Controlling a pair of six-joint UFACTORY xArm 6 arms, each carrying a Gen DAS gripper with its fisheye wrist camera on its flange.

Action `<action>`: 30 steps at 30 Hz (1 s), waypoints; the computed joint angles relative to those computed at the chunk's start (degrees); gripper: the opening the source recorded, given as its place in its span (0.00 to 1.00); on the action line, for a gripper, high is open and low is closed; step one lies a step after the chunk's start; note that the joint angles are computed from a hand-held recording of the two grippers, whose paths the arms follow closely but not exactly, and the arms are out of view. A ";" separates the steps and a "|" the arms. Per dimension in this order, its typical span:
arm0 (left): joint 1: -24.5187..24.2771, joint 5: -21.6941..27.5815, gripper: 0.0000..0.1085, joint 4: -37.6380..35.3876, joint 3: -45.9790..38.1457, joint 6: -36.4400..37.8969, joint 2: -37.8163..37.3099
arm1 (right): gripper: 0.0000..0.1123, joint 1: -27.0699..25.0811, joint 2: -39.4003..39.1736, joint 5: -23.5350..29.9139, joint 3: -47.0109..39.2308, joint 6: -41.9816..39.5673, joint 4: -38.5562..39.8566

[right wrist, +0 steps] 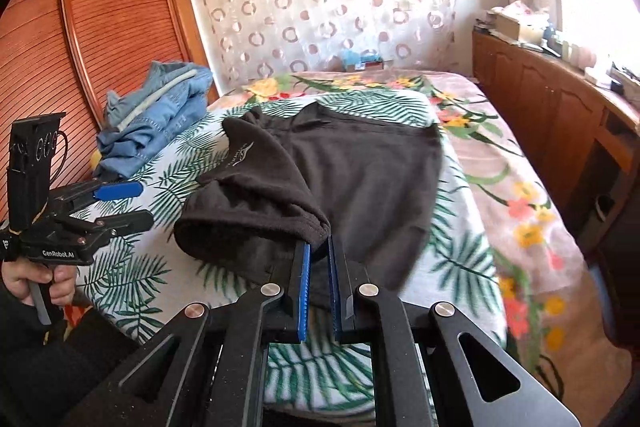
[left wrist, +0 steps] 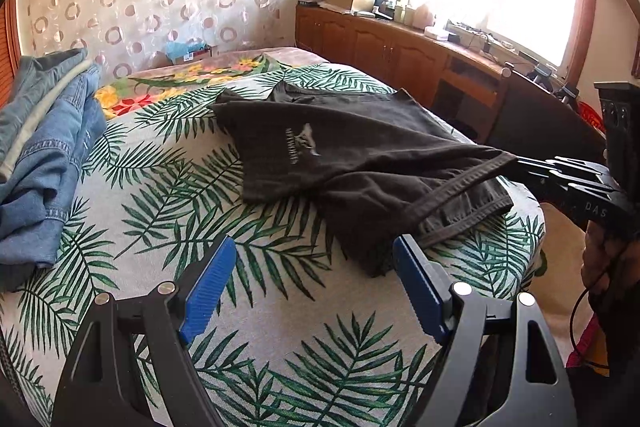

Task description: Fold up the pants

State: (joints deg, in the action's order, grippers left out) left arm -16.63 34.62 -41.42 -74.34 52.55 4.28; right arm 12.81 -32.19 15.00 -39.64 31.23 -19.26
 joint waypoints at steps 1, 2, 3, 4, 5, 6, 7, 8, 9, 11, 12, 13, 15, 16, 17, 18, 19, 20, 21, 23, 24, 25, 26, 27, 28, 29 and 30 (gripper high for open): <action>-0.23 0.03 0.75 0.27 -0.30 -0.11 0.20 | 0.07 0.06 -0.70 0.54 0.37 1.45 -1.37; -0.38 0.11 0.75 0.53 -0.79 -0.27 0.58 | 0.07 0.01 -1.35 0.95 0.75 2.15 -1.97; -0.54 0.11 0.75 0.69 -1.05 -0.35 0.79 | 0.07 0.02 -1.91 1.39 1.05 2.78 -2.50; -0.80 0.24 0.75 0.99 -1.52 -0.50 1.15 | 0.07 -0.01 -2.83 1.94 1.69 3.35 -3.04; -0.93 0.30 0.75 1.13 -1.74 -0.54 1.33 | 0.07 -0.02 -3.64 2.48 2.19 3.68 -3.37; -1.16 0.32 0.75 1.44 -2.10 -0.72 1.62 | 0.07 -0.11 -4.01 3.09 2.27 3.91 -3.79; -1.48 0.28 0.75 1.82 -2.55 -0.96 1.99 | 0.07 0.00 -4.46 3.82 2.49 5.00 -5.07; -1.60 0.33 0.75 1.91 -2.78 -0.99 2.13 | 0.07 0.00 -4.72 4.36 2.54 5.30 -5.33; -1.85 0.46 0.75 2.01 -3.25 -1.01 2.46 | 0.07 -0.07 -5.01 4.76 2.64 5.23 -5.13; -2.16 0.49 0.75 2.07 -3.52 -0.90 2.72 | 0.07 -0.05 -5.24 5.74 2.78 6.03 -5.59; -2.35 0.39 0.75 2.18 -3.62 -0.87 2.85 | 0.07 0.08 -5.08 6.26 2.63 6.60 -6.00; -2.57 0.27 0.75 2.33 -3.73 -0.89 3.02 | 0.07 0.32 -5.10 6.60 2.84 6.85 -5.86; -2.87 0.06 0.75 3.01 -3.93 -1.30 3.41 | 0.07 0.99 -4.81 7.25 2.98 6.98 -5.22; -2.95 0.04 0.75 3.26 -4.00 -1.46 3.61 | 0.07 1.15 -4.57 7.59 2.70 6.25 -4.27; -2.98 -0.01 0.75 3.45 -4.02 -1.69 3.75 | 0.07 1.39 -4.41 7.86 2.65 5.79 -3.64; -2.96 0.01 0.75 3.61 -4.05 -1.95 3.89 | 0.07 1.86 -4.25 8.22 2.57 6.31 -3.92; -2.92 0.03 0.75 3.57 -4.04 -2.00 3.93 | 0.07 1.81 -4.22 8.43 2.32 5.65 -3.19; -2.83 0.01 0.75 3.59 -4.05 -2.13 4.01 | 0.07 1.98 -4.30 8.82 2.12 5.64 -3.12; -2.79 -0.03 0.75 3.69 -4.10 -2.34 4.08 | 0.07 2.12 -4.40 9.14 1.91 5.70 -3.16; -2.58 -0.10 0.75 3.58 -4.24 -2.72 4.19 | 0.07 1.96 -4.55 9.42 1.50 4.25 -1.68; -2.50 -0.07 0.75 3.56 -4.45 -2.89 4.32 | 0.07 1.80 -4.70 9.46 1.37 3.44 -1.00; -2.34 -0.21 0.75 3.33 -4.46 -2.95 4.32 | 0.08 1.37 -5.02 9.35 1.48 2.35 -0.21; -2.21 -0.40 0.75 3.13 -4.34 -2.97 4.24 | 0.09 1.29 -5.41 9.37 1.66 2.10 -0.09; -2.02 -0.62 0.75 3.02 -4.41 -3.18 4.28 | 0.09 0.77 -6.62 9.51 2.46 1.03 0.50; -1.94 -0.77 0.75 3.00 -4.40 -3.36 4.30 | 0.10 0.77 -6.71 9.54 2.40 1.60 -0.45; -1.78 -0.85 0.75 2.94 -4.53 -3.49 4.38 | 0.10 0.82 -7.05 9.08 2.68 1.73 -0.79; -1.66 -0.93 0.75 2.90 -4.67 -3.56 4.50 | 0.12 0.94 -7.59 8.96 2.69 1.59 -0.83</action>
State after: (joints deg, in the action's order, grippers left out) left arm -18.28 33.69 -38.52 -79.01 48.99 8.78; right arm 13.75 -39.78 23.97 -36.95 32.82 -20.09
